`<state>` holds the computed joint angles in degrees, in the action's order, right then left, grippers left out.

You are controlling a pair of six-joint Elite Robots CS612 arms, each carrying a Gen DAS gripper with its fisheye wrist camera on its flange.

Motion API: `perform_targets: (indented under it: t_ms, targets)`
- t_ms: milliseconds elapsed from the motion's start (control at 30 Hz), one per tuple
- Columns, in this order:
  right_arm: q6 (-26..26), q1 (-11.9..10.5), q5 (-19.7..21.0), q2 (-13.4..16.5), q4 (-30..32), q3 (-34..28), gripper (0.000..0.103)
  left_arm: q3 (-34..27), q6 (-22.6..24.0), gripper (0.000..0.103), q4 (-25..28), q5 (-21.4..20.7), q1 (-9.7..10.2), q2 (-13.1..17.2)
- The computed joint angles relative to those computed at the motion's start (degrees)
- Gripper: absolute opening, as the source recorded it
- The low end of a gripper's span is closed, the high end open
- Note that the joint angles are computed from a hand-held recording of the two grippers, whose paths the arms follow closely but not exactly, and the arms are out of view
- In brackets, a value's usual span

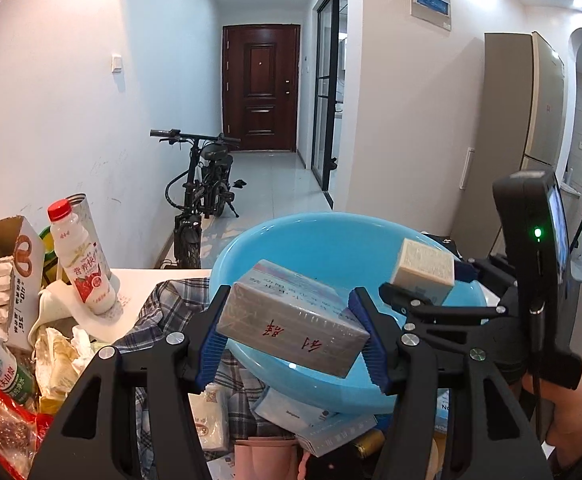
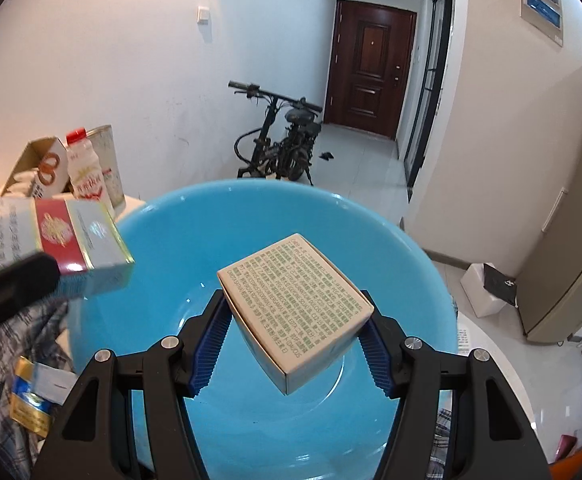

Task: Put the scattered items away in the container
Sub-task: 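Carry both boxes over the blue basin and open the right gripper to drop its box, then open the left gripper to drop the cigarette pack into the basin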

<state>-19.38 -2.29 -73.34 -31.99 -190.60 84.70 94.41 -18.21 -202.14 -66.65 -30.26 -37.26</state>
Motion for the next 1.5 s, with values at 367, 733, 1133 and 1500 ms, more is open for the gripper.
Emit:
perform_targets:
  t_ms: [367,733,1133,1500]
  targets:
    - [-0.2,0.2,-2.8,0.8,-1.1,-0.7,0.065,-2.1,0.1,0.057,1.9,-1.1,0.66,1.1]
    - [0.2,0.5,-3.2,0.8,-2.5,-0.4,0.087,-2.9,0.1,0.057,3.6,-1.2,1.02,1.5]
    - [4.9,-1.8,-0.2,-1.2,-8.0,4.1,0.087,-4.5,3.2,0.057,4.7,-0.6,0.26,1.8]
    - [6.5,-3.7,0.7,-1.8,-12.4,6.7,0.088,-6.4,4.7,0.058,7.0,-1.0,-0.32,2.6]
